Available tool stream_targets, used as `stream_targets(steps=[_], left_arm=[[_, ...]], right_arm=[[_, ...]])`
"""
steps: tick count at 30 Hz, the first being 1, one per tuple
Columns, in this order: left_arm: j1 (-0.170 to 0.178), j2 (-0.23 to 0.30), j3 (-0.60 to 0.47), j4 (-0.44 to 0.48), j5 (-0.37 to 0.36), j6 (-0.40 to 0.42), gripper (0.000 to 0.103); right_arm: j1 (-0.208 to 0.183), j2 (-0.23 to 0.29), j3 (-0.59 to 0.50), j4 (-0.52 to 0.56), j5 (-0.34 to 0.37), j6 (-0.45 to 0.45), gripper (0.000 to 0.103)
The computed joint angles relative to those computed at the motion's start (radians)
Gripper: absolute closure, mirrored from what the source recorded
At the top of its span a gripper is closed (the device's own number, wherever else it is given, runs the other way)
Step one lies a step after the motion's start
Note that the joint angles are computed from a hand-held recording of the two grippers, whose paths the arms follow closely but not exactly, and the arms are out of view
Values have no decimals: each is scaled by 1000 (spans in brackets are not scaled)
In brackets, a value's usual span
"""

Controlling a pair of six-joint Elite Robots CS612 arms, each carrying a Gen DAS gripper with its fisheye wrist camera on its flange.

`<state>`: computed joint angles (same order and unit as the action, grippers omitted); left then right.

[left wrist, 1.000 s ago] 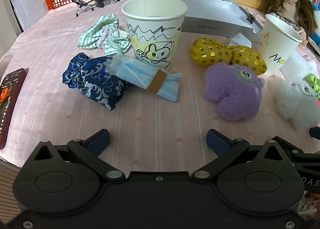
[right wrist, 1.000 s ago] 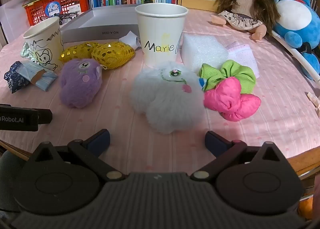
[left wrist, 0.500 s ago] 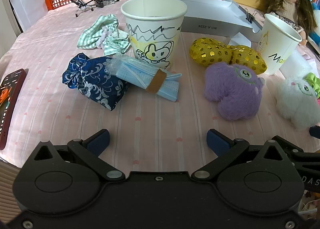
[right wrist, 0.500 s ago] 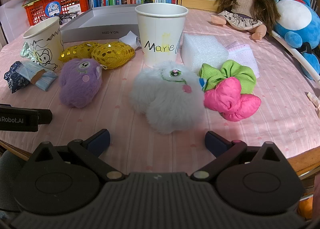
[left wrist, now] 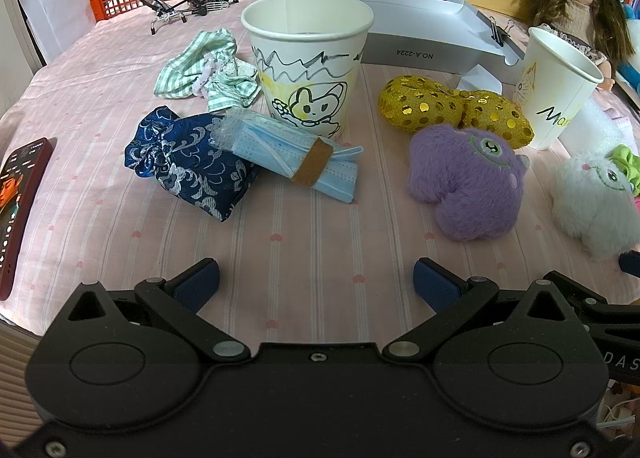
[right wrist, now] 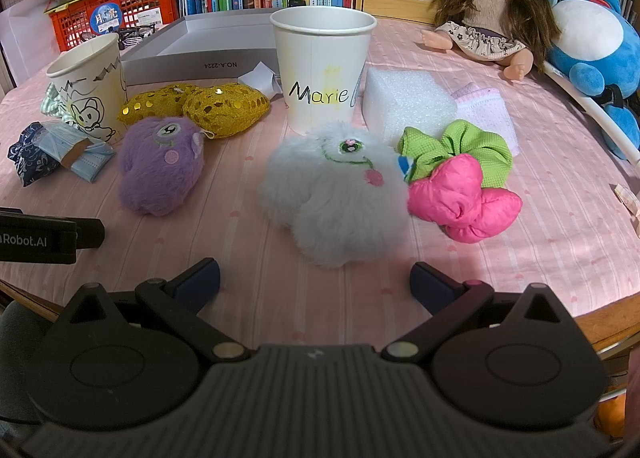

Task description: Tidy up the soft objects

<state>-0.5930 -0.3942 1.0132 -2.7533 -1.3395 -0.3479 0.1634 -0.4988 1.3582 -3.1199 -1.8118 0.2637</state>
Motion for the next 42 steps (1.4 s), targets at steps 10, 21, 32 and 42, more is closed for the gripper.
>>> stream_targets(steps=[10, 21, 32, 42], left_arm=[[0, 0, -1, 1, 0, 0, 0], [0, 1, -2, 1, 1, 0, 0], [0, 0, -1, 1, 1, 0, 0], [-2, -4, 10, -23, 4, 8, 0]], right_arm=[[0, 0, 0, 0, 0, 0, 0], [0, 0, 1, -1, 0, 0, 0], [1, 0, 2, -3, -2, 1, 0], [2, 5, 7, -41, -11, -7, 0]])
